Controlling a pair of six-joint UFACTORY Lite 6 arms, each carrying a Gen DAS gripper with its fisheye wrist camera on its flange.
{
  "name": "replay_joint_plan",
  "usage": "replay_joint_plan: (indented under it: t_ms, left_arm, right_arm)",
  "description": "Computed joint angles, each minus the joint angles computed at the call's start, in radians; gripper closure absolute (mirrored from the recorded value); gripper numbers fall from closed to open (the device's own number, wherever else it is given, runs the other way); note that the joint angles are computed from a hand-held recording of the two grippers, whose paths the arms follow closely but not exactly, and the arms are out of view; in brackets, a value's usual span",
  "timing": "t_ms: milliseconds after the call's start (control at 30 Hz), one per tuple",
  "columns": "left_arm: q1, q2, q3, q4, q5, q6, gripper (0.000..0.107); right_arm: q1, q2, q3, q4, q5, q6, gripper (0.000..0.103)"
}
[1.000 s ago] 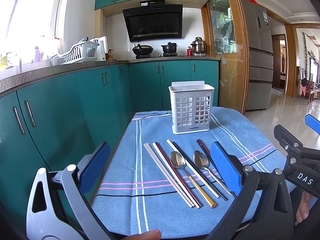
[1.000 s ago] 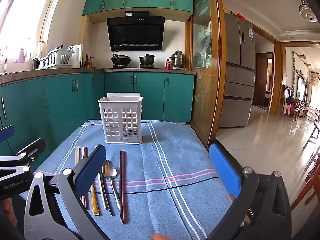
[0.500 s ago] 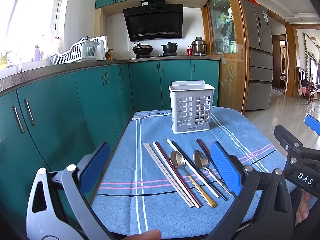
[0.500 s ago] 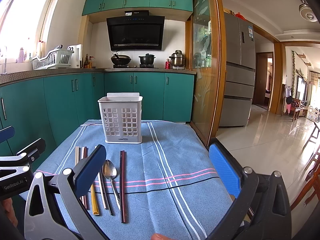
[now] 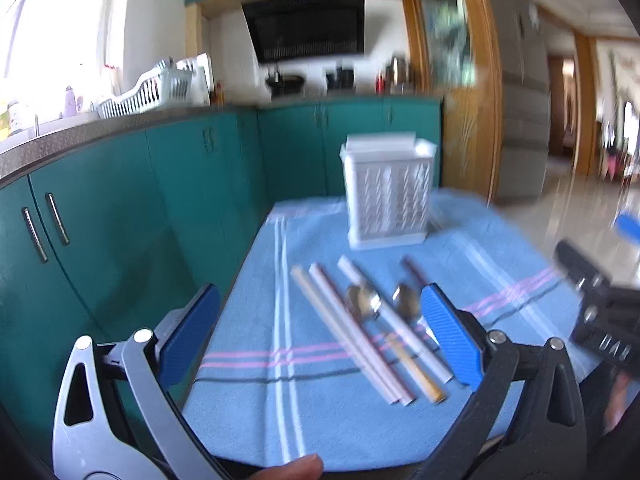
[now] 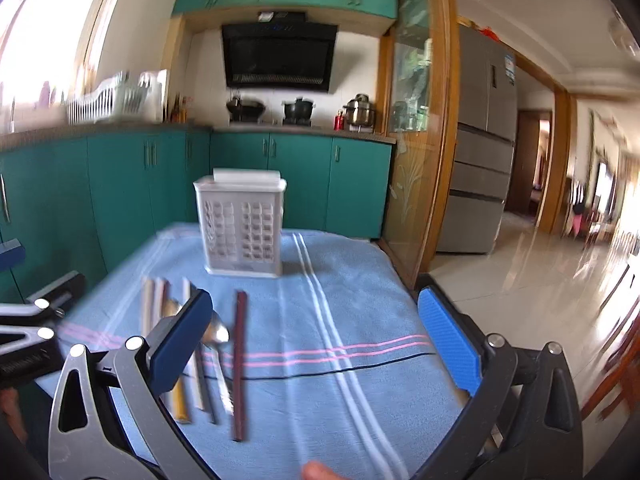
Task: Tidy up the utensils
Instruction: 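Move left tool to the gold-handled spoon while right tool approaches the silver spoon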
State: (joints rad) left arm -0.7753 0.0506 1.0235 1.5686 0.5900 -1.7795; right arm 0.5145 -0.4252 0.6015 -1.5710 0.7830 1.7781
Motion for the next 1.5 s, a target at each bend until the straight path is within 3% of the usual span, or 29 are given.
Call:
replay_joint_plan:
  t_ms: [67, 133, 167, 233, 333, 400, 500, 567, 700, 833, 1200, 1333, 1500]
  left_arm:
    - [0.069, 0.096, 0.1, -0.173, -0.075, 0.209, 0.008]
    - [0.137, 0.152, 0.176, -0.316, -0.143, 0.368, 0.008]
    - [0.174, 0.201, 0.244, -0.408, -0.151, 0.467, 0.008]
    - [0.22, 0.284, 0.364, -0.517, -0.126, 0.6, 0.011]
    - [0.293, 0.448, 0.584, -0.713, -0.116, 0.848, 0.024]
    - [0.342, 0.603, 0.783, -0.89, -0.075, 1.05, 0.036]
    - [0.369, 0.772, 1.016, -1.036, 0.037, 1.225, 0.039]
    - [0.376, 0.797, 1.038, -1.044, 0.044, 1.243, 0.039]
    - [0.384, 0.805, 1.042, -1.073, 0.039, 1.261, 0.037]
    - [0.395, 0.793, 1.013, -1.07, 0.025, 1.254, 0.034]
    - [0.432, 0.858, 1.105, -1.125, 0.034, 1.31, 0.029]
    - [0.428, 0.836, 1.073, -1.134, 0.016, 1.295, 0.028]
    - [0.408, 0.791, 1.005, -1.118, -0.01, 1.301, 0.028]
  right_arm:
    - [-0.142, 0.067, 0.067, 0.061, -0.179, -0.115, 0.003]
    - [-0.304, 0.173, 0.171, 0.233, -0.38, -0.306, 0.003]
    - [-0.352, 0.236, 0.225, 0.336, -0.436, -0.41, 0.007]
    - [-0.412, 0.411, 0.375, 0.531, -0.497, -0.62, 0.027]
    - [-0.438, 0.602, 0.577, 0.842, -0.495, -0.934, 0.044]
    - [-0.445, 0.719, 0.698, 1.051, -0.482, -1.142, 0.044]
    - [-0.447, 0.869, 0.873, 1.27, -0.412, -1.375, 0.044]
    - [-0.444, 0.988, 1.018, 1.371, -0.358, -1.492, 0.044]
    - [-0.415, 1.224, 1.346, 1.385, -0.203, -1.54, 0.052]
    - [-0.397, 1.35, 1.521, 1.423, -0.11, -1.591, 0.052]
    - [-0.405, 1.35, 1.509, 1.352, -0.08, -1.553, 0.053]
    - [-0.414, 1.264, 1.424, 1.419, -0.121, -1.599, 0.053]
    - [-0.381, 1.097, 1.255, 1.6, -0.166, -1.807, 0.057]
